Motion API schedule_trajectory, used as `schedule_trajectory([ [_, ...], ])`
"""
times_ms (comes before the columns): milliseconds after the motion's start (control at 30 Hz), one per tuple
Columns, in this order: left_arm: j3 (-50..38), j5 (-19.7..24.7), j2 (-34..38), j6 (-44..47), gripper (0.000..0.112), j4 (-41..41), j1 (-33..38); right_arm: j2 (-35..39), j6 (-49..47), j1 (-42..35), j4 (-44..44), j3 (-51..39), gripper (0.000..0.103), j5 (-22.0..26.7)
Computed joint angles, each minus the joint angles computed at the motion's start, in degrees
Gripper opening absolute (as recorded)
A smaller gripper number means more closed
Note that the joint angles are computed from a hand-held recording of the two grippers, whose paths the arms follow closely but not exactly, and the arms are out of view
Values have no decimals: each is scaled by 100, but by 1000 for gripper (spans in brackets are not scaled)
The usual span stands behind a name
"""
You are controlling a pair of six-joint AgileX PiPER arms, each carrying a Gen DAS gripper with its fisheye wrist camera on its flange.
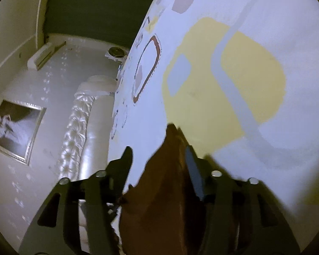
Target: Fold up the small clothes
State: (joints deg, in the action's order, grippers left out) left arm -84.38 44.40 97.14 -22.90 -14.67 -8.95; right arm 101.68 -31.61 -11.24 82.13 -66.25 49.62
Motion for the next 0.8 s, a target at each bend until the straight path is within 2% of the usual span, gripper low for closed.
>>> schedule_trajectory([
  [67,303,-70,-374,197,46,-84,80,-342,-42,-110,-240,333,56,82],
  [167,843,106,-964,925,48,-760,356,-1035,-32,-407,-712,1101,56,336],
  [333,1996,631,-1984,1936,51,-1665,665,-2048,-203,-1115,-999,2217,56,899],
  [500,2963,901,-2720,2017,53,-2184,768,-2864,-85,-1442,-1557,2682,59,1317],
  [633,3479,811,-3010,1984,55,-2644,907,-3203,-4,-1160,-1730,2814,65,1294],
  [800,3503,646,-2980,1902,69,-2729,744,-3268,159,-540,-1759,2809,66,904],
])
